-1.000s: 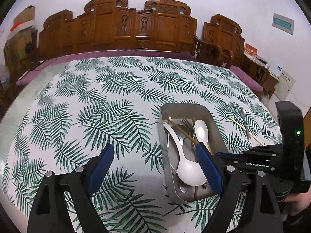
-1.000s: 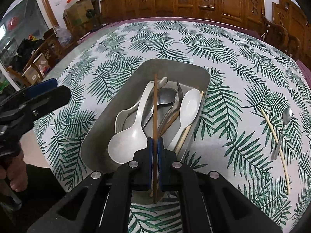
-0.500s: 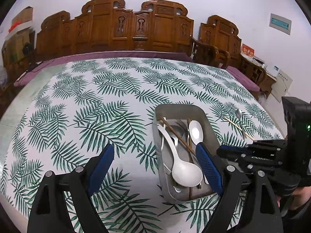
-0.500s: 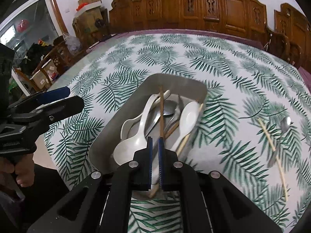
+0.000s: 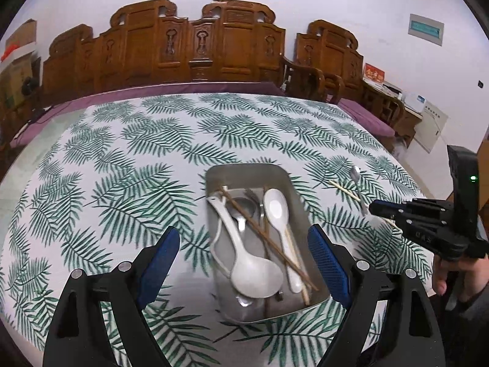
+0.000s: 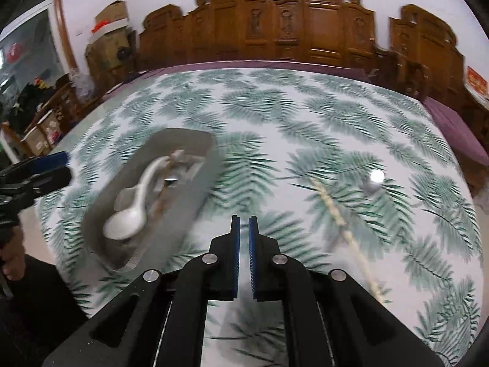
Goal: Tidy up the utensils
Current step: 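Move the right tool to the steel spoon on the cloth and grasp it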
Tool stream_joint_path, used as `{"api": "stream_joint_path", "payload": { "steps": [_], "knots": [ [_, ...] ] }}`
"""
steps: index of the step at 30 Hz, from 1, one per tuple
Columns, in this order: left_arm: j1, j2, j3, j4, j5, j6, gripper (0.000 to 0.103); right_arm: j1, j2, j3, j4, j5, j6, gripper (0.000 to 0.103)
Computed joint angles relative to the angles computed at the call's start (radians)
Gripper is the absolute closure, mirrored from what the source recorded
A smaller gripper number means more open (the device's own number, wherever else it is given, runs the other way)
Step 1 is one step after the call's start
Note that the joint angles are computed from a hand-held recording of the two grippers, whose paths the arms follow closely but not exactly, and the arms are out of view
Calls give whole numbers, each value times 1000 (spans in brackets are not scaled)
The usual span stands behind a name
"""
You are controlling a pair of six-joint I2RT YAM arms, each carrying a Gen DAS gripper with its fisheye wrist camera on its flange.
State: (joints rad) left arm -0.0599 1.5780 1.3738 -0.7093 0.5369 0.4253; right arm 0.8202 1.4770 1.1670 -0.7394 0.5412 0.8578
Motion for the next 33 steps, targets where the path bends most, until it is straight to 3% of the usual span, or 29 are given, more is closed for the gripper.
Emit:
{"api": "stream_joint_path", "payload": {
  "steps": [5,7,12,15,24,28,33],
  "knots": [
    [-45,-27,-23,12,-9,-27,21,-82,-110,-143,10,-9,6,95],
    [-56,-29,-25,15,-10,-36,21,-115,-135,-189,32,-24,-2,88],
    [-108,-47,-48,36,-37,-67,21,-220,-140,-259,105,-86,-39,85],
    [-133,-53,-61,49,-52,-85,21,-275,-103,-254,142,-106,-68,77],
    [-195,-64,-85,69,-92,-109,21,-388,17,-186,179,-129,-144,77],
    [-216,-68,-91,71,-112,-107,21,-428,28,-201,214,-142,-160,61],
    [-241,-61,-83,64,-136,-105,21,-477,55,-185,257,-166,-217,60]
  ]
}}
